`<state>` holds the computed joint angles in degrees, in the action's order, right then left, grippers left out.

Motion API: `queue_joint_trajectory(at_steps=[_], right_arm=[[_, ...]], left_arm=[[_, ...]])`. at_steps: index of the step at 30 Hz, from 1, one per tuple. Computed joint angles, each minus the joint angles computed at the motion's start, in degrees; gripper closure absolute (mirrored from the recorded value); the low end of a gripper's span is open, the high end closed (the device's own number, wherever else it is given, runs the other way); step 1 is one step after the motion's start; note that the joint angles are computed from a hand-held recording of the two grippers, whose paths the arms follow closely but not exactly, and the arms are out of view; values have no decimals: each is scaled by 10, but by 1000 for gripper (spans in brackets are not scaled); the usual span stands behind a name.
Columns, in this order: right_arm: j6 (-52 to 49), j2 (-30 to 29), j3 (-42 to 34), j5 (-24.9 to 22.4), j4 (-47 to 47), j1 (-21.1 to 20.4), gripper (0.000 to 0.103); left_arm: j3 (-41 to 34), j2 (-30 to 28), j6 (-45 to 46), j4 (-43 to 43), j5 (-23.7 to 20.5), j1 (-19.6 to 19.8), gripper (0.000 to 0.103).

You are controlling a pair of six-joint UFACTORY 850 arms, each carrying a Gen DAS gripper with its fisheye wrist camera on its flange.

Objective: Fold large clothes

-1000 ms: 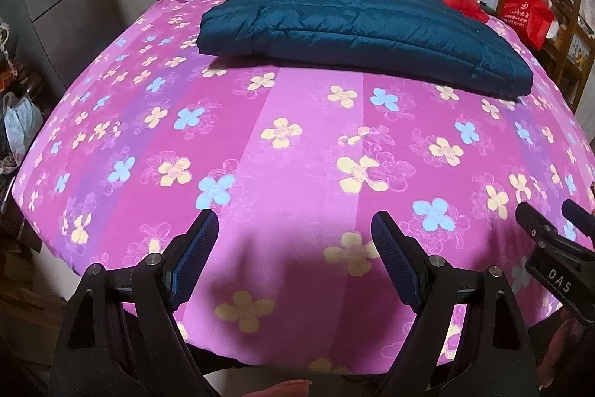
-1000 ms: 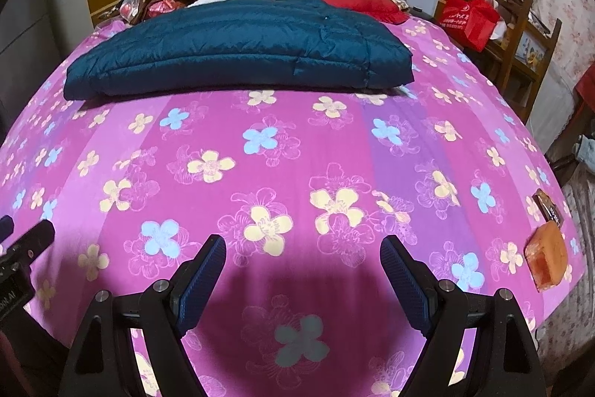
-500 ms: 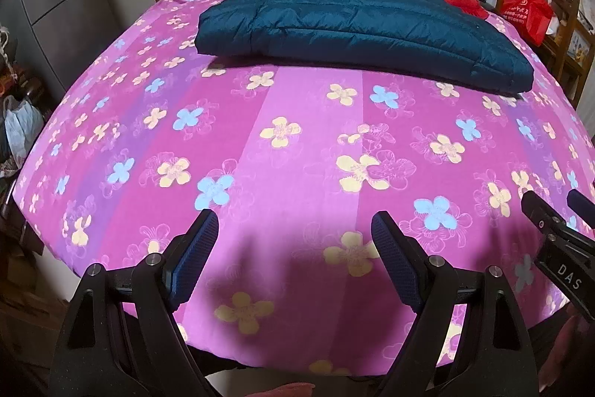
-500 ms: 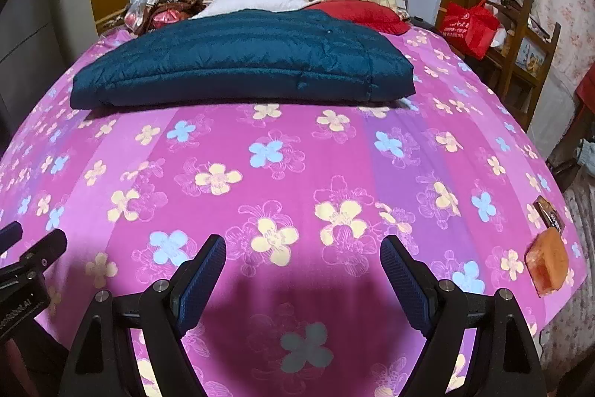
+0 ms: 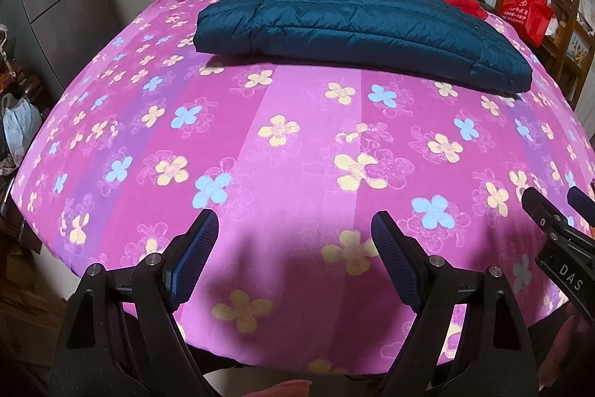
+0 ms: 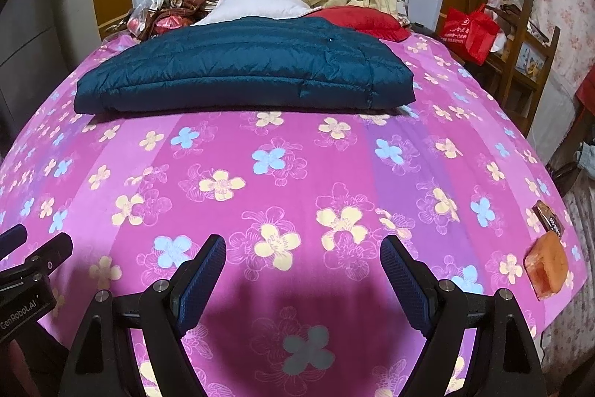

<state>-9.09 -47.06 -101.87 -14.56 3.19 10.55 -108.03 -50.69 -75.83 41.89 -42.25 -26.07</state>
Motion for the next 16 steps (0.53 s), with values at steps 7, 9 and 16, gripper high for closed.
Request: queue_joint_trajectory(at_steps=[7,9,16], right_arm=[[-1,1,1,0,1,0,20],[-1,1,1,0,1,0,20],[-15,1,-1,-6,16,-1,20]], left_arm=[[2,2,4,-7,7,0,19],[6,4,-2,-3,9,-1,19],[-5,0,18,-20,3,-1,19]])
